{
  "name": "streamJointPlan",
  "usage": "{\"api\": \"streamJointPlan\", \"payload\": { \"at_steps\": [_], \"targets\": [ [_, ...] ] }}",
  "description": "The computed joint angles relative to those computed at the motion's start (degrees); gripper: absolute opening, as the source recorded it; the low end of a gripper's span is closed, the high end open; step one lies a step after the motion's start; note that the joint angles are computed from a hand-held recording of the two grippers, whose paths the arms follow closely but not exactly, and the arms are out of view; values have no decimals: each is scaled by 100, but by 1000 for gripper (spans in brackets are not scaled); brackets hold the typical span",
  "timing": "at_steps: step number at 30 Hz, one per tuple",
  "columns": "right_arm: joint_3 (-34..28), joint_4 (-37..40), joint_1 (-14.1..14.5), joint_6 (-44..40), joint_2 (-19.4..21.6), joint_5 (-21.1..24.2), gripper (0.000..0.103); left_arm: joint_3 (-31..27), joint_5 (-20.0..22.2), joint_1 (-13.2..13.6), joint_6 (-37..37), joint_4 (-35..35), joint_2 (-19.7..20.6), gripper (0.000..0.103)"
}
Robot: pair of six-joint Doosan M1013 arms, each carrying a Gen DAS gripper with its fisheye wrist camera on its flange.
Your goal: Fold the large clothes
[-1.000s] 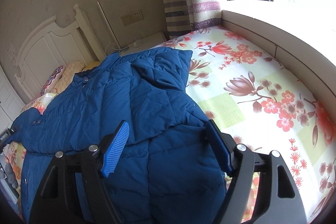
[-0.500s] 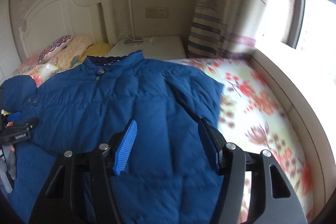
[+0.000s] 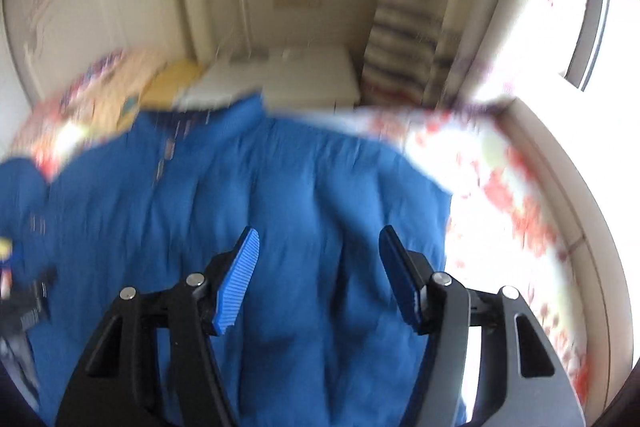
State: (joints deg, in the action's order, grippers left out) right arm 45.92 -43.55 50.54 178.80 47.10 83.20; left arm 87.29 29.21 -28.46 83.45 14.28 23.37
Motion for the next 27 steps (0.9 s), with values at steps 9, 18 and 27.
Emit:
{"api": "streamJointPlan", "payload": {
  "at_steps": [9, 18, 27],
  "targets": [
    [30, 832, -281, 107, 48, -73, 67, -33, 50, 44, 117, -258, 15, 96],
    [-904, 761, 67, -1401, 679, 78, 85, -98, 157, 140, 533, -906, 42, 97],
    [-2145, 456, 430, -1705, 1257, 623, 86, 105, -292, 236, 805, -1391, -107, 97]
  ]
}}
